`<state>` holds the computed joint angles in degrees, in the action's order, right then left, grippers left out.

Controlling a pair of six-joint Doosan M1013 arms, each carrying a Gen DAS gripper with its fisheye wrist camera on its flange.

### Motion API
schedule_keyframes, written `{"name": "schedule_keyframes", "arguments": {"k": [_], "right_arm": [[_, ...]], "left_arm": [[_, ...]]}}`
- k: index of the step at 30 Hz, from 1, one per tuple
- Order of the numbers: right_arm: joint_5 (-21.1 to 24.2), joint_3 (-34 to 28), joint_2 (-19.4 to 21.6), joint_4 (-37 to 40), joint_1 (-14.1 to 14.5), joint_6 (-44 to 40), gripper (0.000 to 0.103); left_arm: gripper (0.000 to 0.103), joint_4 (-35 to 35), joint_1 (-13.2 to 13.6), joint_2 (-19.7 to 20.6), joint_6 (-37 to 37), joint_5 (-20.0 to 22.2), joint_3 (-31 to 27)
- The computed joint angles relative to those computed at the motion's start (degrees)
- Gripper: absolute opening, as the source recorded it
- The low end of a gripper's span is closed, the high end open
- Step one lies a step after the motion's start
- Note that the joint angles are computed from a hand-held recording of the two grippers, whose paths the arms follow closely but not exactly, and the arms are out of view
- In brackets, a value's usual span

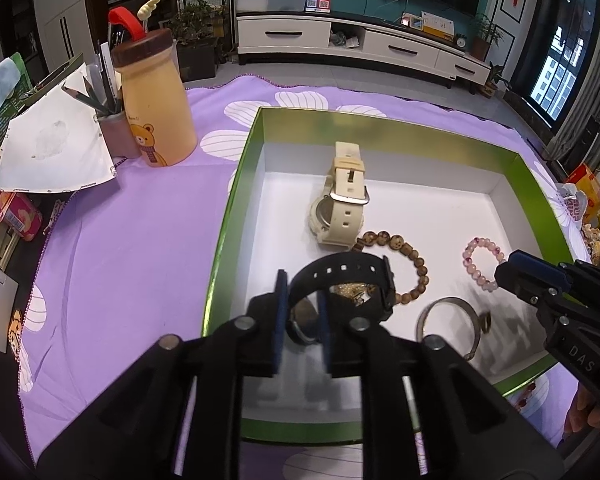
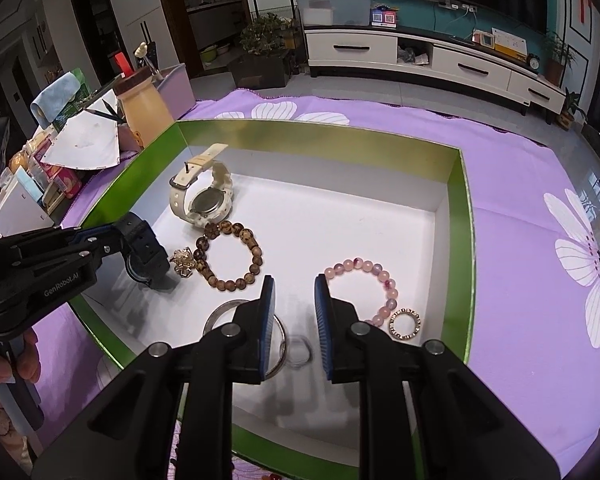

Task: Organize jewelry
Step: 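Carry the black watch and silver ring into the green box while both tools release them, then move both open tools back toward the jade pendant and red bead bracelet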

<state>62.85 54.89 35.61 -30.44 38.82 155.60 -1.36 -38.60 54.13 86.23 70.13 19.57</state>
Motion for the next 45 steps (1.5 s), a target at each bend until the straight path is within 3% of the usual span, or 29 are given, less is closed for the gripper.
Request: {"name": "schedule_keyframes", "arguments": {"k": [4,12,27,45], "right_arm": [[-1.01,1.69,-1.3,-1.99,0.29,2.85,0.034],[-2.86,6.69,-5.37,-7.89,2.0,9.8,0.038],[0.37,14.13,-10.86,-13.46,6.42,19.73,0.039],[-1.14,18.95,-12.17,-8.72,8.73,24.6,0.039]], "left_arm": [[0.051,-0.72,-0.07,-0.72,0.35,-1.17,0.94],[0.064,0.0,-0.44,-4.09,-0.2,-5.75,5.8],[0.068,-1.61,0.08,-14.45,-1.1,-15.63,22.98],[0.072,-4.68,-0.91,-21.4,2.68,-19.33,35.93]]}}
